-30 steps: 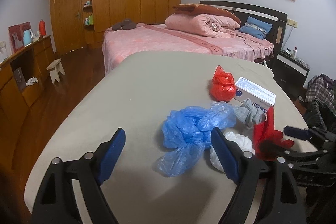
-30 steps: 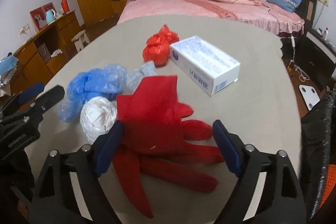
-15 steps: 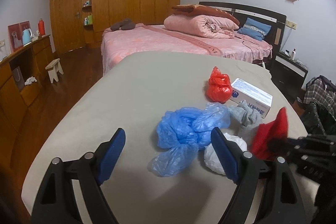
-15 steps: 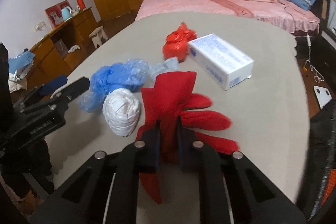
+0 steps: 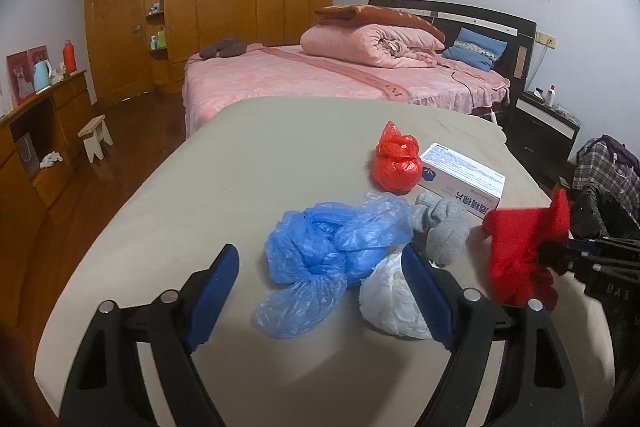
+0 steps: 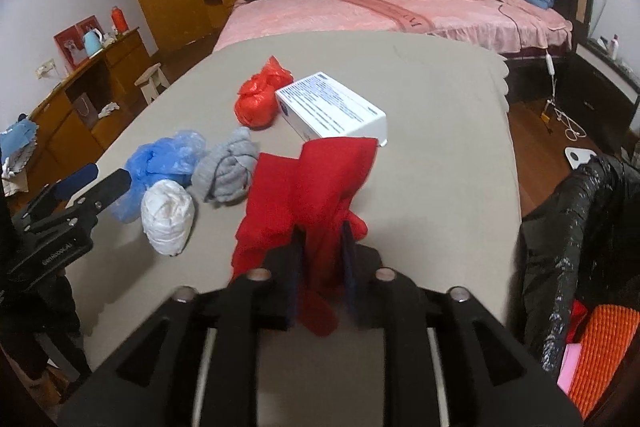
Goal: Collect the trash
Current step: 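Grasp the red cloth with the right gripper while the left gripper grasps the blue plastic bag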
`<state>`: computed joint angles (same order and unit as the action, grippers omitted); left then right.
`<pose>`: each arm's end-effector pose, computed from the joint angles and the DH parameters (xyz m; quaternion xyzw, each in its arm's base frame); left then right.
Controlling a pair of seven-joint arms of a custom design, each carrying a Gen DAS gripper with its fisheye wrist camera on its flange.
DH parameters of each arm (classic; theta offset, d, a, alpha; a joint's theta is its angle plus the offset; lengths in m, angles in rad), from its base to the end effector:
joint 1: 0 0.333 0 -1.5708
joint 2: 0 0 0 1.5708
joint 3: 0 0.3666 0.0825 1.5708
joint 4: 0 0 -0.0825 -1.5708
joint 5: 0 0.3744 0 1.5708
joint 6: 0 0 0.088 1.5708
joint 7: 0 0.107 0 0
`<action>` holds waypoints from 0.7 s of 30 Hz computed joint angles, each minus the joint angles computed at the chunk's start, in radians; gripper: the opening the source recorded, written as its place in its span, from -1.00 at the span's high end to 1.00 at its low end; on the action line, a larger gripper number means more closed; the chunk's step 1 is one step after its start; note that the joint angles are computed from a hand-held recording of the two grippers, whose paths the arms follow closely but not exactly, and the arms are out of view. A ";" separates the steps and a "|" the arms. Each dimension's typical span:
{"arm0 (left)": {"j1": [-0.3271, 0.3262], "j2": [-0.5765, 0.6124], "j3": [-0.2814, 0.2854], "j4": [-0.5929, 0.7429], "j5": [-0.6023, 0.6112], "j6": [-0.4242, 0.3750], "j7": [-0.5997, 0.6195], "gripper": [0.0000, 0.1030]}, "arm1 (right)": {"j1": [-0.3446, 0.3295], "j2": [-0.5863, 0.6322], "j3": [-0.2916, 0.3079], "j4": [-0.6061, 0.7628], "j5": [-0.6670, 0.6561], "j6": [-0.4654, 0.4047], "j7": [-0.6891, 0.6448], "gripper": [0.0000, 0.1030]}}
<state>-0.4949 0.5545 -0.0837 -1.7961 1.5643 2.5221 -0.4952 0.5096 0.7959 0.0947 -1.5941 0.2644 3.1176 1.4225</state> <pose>0.5729 -0.3770 0.3010 -0.6972 0.5599 -0.2866 0.3439 0.6567 0.4032 0.2902 -0.7873 0.5015 -0.1207 0.3379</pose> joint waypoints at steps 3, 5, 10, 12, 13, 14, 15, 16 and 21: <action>-0.002 0.002 0.001 0.003 -0.002 -0.003 0.000 -0.59 | 0.092 -0.010 -0.117 -0.027 0.005 0.030 0.075 -0.37; -0.004 0.001 0.001 0.002 0.000 -0.006 -0.004 -0.59 | 0.143 -0.018 -0.186 -0.050 0.003 0.054 0.113 -0.44; -0.004 -0.002 0.002 -0.003 0.008 -0.009 -0.015 -0.59 | 0.117 -0.028 -0.149 -0.067 -0.009 0.100 0.098 -0.48; -0.002 -0.002 0.001 -0.004 0.010 -0.009 -0.019 -0.59 | 0.093 -0.020 -0.114 -0.051 -0.012 0.086 0.083 -0.52; -0.002 -0.003 0.001 -0.006 0.012 -0.010 -0.020 -0.59 | 0.079 -0.012 -0.092 -0.037 -0.012 0.074 0.077 -0.55; -0.001 -0.004 0.001 -0.007 0.013 -0.011 -0.021 -0.59 | 0.072 -0.004 -0.078 -0.023 -0.014 0.064 0.071 -0.62; 0.000 -0.004 0.000 -0.008 0.013 -0.010 -0.022 -0.59 | 0.075 0.005 -0.075 -0.010 -0.016 0.056 0.068 -0.65; 0.003 -0.006 0.000 -0.010 0.014 -0.008 -0.022 -0.59 | 0.091 0.019 -0.090 0.007 -0.020 0.042 0.069 -0.66; 0.013 -0.008 0.001 -0.016 0.014 -0.005 -0.023 -0.59 | 0.166 0.092 -0.184 0.118 -0.044 -0.049 0.129 -0.68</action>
